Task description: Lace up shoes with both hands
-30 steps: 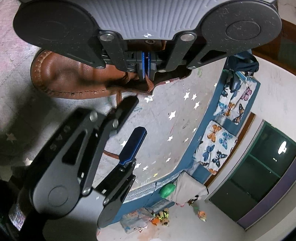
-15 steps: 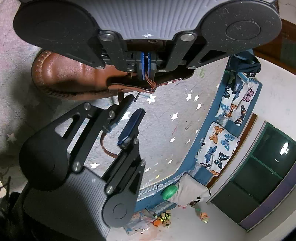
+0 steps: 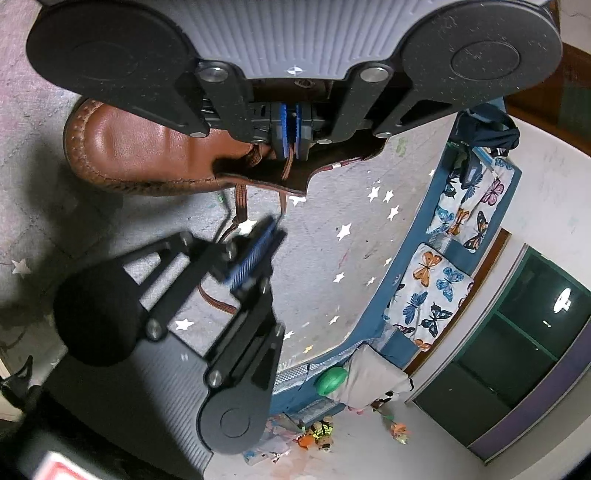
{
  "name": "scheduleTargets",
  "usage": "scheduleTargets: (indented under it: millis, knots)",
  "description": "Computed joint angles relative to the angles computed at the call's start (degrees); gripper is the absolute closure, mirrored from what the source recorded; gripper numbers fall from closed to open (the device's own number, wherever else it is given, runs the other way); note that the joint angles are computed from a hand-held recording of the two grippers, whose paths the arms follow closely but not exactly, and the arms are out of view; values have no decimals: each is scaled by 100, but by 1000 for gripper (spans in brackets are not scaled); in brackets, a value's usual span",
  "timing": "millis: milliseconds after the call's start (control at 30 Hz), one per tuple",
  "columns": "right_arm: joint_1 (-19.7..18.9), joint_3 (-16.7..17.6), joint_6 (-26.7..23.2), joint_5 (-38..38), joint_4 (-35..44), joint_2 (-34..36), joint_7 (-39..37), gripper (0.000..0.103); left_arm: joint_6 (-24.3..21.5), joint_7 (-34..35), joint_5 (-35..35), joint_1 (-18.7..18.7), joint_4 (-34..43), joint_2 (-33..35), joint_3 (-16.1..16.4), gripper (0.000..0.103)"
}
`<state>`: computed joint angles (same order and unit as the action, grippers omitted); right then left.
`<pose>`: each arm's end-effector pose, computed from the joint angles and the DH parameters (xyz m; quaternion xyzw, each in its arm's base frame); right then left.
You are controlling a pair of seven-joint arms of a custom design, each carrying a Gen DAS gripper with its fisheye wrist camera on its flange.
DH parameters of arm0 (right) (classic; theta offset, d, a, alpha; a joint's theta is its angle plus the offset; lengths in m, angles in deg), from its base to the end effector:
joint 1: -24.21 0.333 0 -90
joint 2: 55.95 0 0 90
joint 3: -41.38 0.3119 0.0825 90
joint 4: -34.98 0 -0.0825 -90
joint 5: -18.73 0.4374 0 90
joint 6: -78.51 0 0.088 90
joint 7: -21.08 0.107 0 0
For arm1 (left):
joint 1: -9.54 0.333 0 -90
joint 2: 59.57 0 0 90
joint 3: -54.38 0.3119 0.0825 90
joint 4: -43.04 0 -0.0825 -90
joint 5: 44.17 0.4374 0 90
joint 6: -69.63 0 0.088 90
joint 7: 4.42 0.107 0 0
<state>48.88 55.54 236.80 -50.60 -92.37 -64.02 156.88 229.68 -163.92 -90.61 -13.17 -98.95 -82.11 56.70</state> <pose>0.4274 0.3984 0.4560 -0.8340 0.2899 -0.3994 0.2467 0.4877 -0.1449 0.4723 0.0175 0.9118 -0.2616 0.3162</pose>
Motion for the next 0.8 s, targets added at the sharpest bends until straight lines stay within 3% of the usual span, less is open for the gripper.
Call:
scheduleTargets:
  millis: [100,233,300,367,500,633,733,767,800]
  knots:
    - [-5,-13,-193,220,-75,-87,36,102,50,22,-51,-23,-24,-3,8,94]
    - [-66,26,-10,236,-168,-218,31,99,98,11,-87,-39,-38,3,3,94]
    - [-89,70,65,103,-161,-236,-7,93,111,-24,-86,-38,-39,4,-2,94]
    - [-100,102,152,-18,-153,-245,-91,81,124,-62,-91,-42,-37,8,-2,94]
    - [-87,158,92,-382,-41,-96,-312,80,161,-69,-163,-71,-53,2,25,94]
    - [27,74,25,-673,233,260,-514,81,153,-204,-181,-56,-79,-28,11,94]
    - [164,-1,-23,-938,358,428,-559,91,191,-347,-193,-48,-128,-73,15,94]
    - [205,-27,-58,-1000,375,454,-536,101,160,-403,-226,-55,-143,-108,42,91]
    - [245,-49,-114,-1018,393,478,-519,101,84,-476,-281,-60,-161,-167,82,90]
